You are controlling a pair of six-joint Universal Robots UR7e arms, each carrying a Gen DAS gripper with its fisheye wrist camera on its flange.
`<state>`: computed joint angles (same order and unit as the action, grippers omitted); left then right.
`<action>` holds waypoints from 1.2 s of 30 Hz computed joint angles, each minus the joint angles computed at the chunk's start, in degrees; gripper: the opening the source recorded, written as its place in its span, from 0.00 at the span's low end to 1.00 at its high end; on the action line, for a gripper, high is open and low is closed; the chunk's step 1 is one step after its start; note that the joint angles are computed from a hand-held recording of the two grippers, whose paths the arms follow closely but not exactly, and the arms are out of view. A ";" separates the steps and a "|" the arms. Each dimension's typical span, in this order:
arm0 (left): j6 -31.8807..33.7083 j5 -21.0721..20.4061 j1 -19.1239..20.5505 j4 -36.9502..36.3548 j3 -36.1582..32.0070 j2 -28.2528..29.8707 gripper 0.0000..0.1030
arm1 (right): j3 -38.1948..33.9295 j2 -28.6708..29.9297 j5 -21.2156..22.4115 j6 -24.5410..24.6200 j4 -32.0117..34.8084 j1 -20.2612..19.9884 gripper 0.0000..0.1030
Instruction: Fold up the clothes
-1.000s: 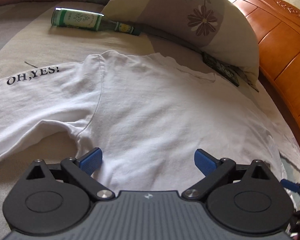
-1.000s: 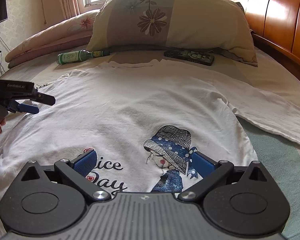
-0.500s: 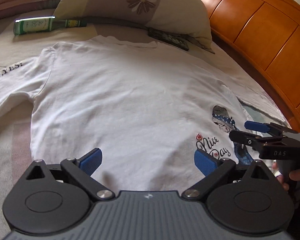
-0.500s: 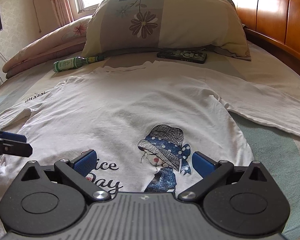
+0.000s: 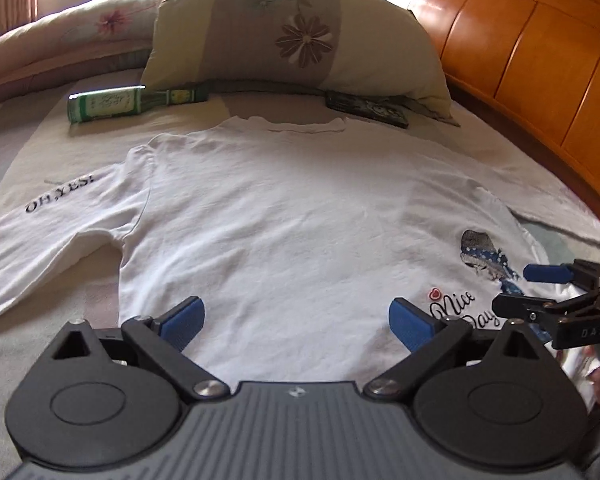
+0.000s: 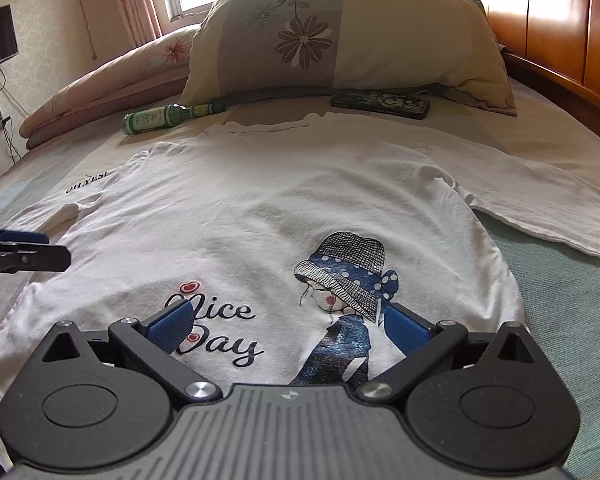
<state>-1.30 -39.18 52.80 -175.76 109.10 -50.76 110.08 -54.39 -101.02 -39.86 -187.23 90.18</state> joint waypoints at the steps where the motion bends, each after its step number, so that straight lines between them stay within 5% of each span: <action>1: 2.16 1.99 0.16 -0.38 -1.35 1.70 0.96 | 0.05 0.32 -0.39 -0.92 -0.07 0.24 1.00; 4: 4.79 5.70 1.92 0.69 -4.37 4.63 0.96 | 0.53 1.25 -1.20 -3.66 -0.91 0.86 1.00; 8: 5.20 -3.19 5.32 -4.93 -2.45 2.44 0.99 | 1.34 2.39 -2.34 -6.55 -2.70 2.07 1.00; 14: 8.24 -2.55 4.19 -4.37 -1.02 1.23 0.99 | 2.56 3.08 2.08 -5.58 -2.11 3.97 1.00; 19: 7.74 -7.27 5.25 -4.19 0.93 -1.64 0.99 | -0.37 7.82 -0.88 -5.13 -1.44 7.35 1.00; 25: 8.94 -5.77 6.59 -5.90 1.26 -1.60 0.99 | -1.66 12.85 -4.98 -6.78 -5.55 10.74 1.00; 33: 8.45 -6.63 6.95 -4.12 0.97 -2.45 0.99 | 10.59 5.85 -7.83 -5.63 -6.85 12.29 1.00; 36: 6.43 -7.24 6.80 -3.52 1.19 -3.29 0.99 | 9.71 6.08 -7.88 -5.06 -6.62 13.87 1.00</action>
<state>5.12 -46.42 59.60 -179.28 110.29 -54.05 119.80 -48.31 -108.90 -44.92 -193.84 104.05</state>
